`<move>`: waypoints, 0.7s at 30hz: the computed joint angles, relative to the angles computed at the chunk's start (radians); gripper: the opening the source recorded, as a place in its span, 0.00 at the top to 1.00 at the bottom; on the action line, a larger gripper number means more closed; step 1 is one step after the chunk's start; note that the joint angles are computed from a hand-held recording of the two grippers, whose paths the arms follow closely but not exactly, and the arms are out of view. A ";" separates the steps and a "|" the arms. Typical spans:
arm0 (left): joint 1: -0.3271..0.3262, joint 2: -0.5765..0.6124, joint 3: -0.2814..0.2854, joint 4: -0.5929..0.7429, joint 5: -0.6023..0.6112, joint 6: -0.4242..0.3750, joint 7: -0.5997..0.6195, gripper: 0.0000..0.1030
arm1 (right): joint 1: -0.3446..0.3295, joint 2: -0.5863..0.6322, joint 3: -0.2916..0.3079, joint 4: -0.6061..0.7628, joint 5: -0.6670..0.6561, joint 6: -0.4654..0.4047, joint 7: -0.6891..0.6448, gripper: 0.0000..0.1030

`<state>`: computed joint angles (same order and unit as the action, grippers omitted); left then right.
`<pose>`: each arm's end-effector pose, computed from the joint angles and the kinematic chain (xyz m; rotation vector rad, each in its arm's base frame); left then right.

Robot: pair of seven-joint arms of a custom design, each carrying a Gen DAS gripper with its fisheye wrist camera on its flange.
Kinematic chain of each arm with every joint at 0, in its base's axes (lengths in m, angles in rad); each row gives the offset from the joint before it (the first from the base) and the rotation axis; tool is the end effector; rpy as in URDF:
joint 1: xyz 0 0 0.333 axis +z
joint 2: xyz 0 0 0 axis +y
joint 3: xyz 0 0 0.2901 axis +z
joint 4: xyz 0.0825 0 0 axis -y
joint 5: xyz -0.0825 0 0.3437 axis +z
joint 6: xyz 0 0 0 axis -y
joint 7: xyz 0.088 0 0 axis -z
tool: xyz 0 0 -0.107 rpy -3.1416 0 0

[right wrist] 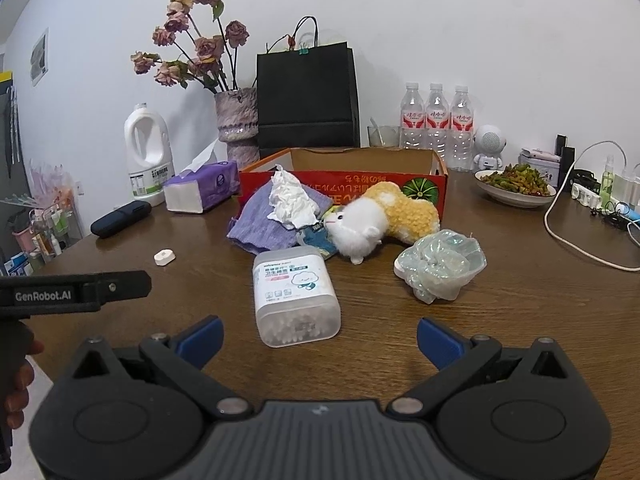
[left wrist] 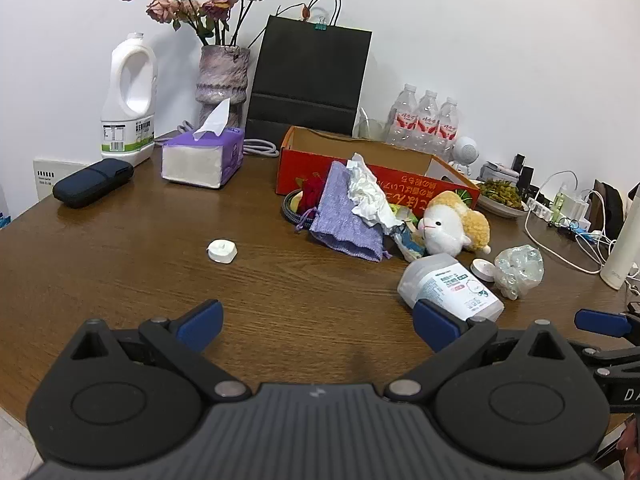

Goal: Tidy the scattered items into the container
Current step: 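Grasp the white cap with the left tool while the right grasps the cotton-bud tub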

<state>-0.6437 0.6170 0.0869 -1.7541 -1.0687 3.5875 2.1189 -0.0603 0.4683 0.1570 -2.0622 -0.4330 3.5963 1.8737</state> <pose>0.5788 -0.2425 0.3394 -1.6819 1.5365 -1.0764 0.5899 0.0996 0.3457 -1.6942 1.3345 -0.6816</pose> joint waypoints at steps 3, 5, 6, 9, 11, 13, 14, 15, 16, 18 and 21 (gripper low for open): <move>0.007 0.002 -0.003 -0.001 0.003 -0.001 -0.006 0.00 | 0.001 0.008 0.004 0.013 -0.004 -0.019 -0.001 0.00; 0.002 0.007 0.007 0.006 -0.007 -0.012 -0.003 0.00 | -0.001 0.013 0.010 0.022 -0.005 -0.031 -0.005 0.00; -0.002 0.009 0.014 0.009 -0.012 -0.018 -0.003 0.00 | -0.004 0.016 0.015 0.026 -0.007 -0.037 -0.006 0.00; -0.007 0.012 0.026 0.008 -0.009 -0.029 -0.016 0.00 | -0.005 0.025 0.024 0.037 -0.004 -0.051 -0.016 0.00; -0.011 0.013 0.037 0.006 -0.001 -0.035 -0.030 0.00 | -0.009 0.032 0.033 0.048 -0.002 -0.063 -0.022 0.00; -0.015 0.016 0.049 0.006 0.011 -0.042 -0.047 0.00 | -0.005 0.042 0.036 0.063 0.007 -0.075 -0.034 0.00; -0.020 0.019 0.061 0.006 0.014 -0.047 -0.054 0.00 | -0.002 0.047 0.037 0.070 0.013 -0.079 -0.041 0.00; -0.029 0.023 0.077 0.009 0.014 -0.055 -0.060 0.00 | 0.000 0.054 0.038 0.079 0.019 -0.083 -0.048 0.00; -0.038 0.028 0.094 0.012 0.017 -0.064 -0.067 0.00 | 0.007 0.063 0.036 0.092 0.028 -0.089 -0.058 0.00; -0.073 0.045 0.154 0.029 0.007 -0.095 -0.075 0.00 | 0.025 0.085 0.029 0.124 0.050 -0.107 -0.081 0.00; -0.158 0.096 0.305 0.074 -0.011 -0.178 -0.095 0.00 | 0.044 0.128 0.030 0.191 0.084 -0.141 -0.119 0.00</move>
<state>-0.8020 0.7130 0.3916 -1.6801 -1.0794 3.4091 2.0241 -0.0159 0.5964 0.1874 -1.8709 -0.3491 3.4554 1.7547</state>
